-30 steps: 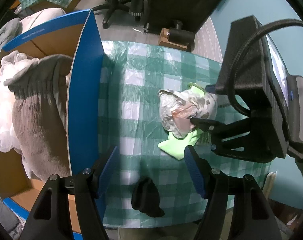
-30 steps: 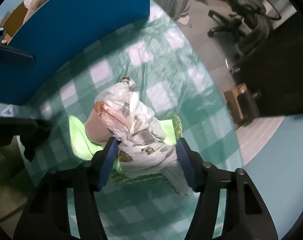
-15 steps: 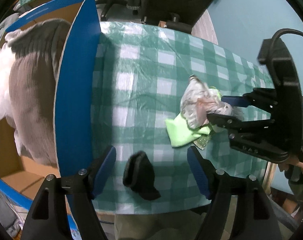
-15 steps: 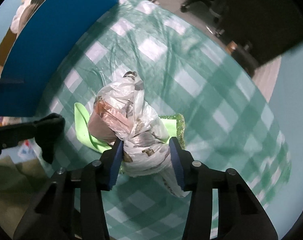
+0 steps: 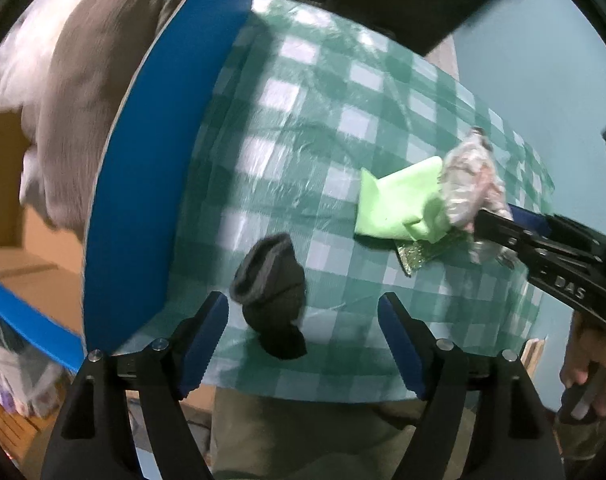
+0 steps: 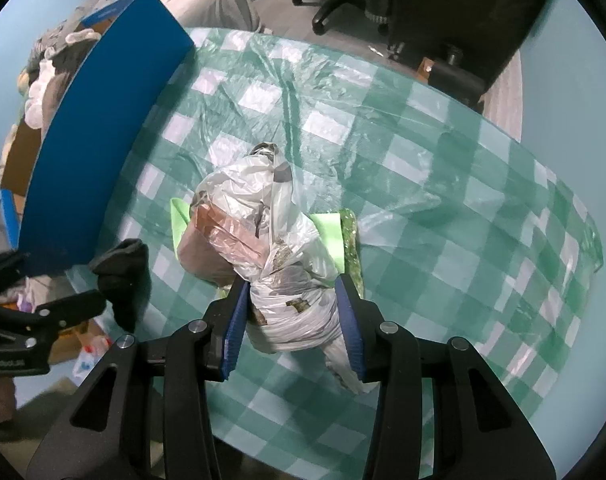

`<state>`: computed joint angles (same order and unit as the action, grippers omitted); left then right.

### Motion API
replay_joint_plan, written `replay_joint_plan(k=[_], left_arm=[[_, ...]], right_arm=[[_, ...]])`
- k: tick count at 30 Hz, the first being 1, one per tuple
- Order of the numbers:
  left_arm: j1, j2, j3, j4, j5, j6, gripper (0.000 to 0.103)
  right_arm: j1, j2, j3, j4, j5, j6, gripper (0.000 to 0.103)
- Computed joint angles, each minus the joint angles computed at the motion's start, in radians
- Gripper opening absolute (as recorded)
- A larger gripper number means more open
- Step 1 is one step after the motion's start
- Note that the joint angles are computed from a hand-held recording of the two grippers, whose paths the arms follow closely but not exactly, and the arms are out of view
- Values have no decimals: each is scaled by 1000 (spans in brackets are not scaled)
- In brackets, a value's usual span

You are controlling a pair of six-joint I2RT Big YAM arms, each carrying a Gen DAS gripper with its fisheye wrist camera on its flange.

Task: Organize soft objects
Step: 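Lift the dark sock with the left tool while the right tool lifts the plastic bundle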

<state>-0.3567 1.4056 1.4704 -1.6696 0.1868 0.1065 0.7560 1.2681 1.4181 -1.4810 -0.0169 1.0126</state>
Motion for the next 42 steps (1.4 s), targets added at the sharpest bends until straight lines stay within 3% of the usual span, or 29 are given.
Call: replay_joint_plan(k=[4,13,16,20,24,32,42], left_arm=[[6,-15,-34,15,1,-57,78],[-14,-17,-98,94,-74,-121,78],[1,-16,-107,103,-84,-109,74],[-2,0,-111,101,-104,-92,49],[-3,2,-116,112,-108,-70,43],[-27,-9,-99,103,-111,-8,40],[-40,4,54,72,-107,85,40]], right_arm=[[18,-19,-6,-1,7,24,42],[41,-55,-34,-2,16,67,42],[48,-66,-40,-3,21,91,42],[56,-84,-52,4,25,129,42],[63,-91,-53,-1,29,146,42],[68,-99,-38,-23,46,170,42],[70,-88,26,-65,74,194,42]])
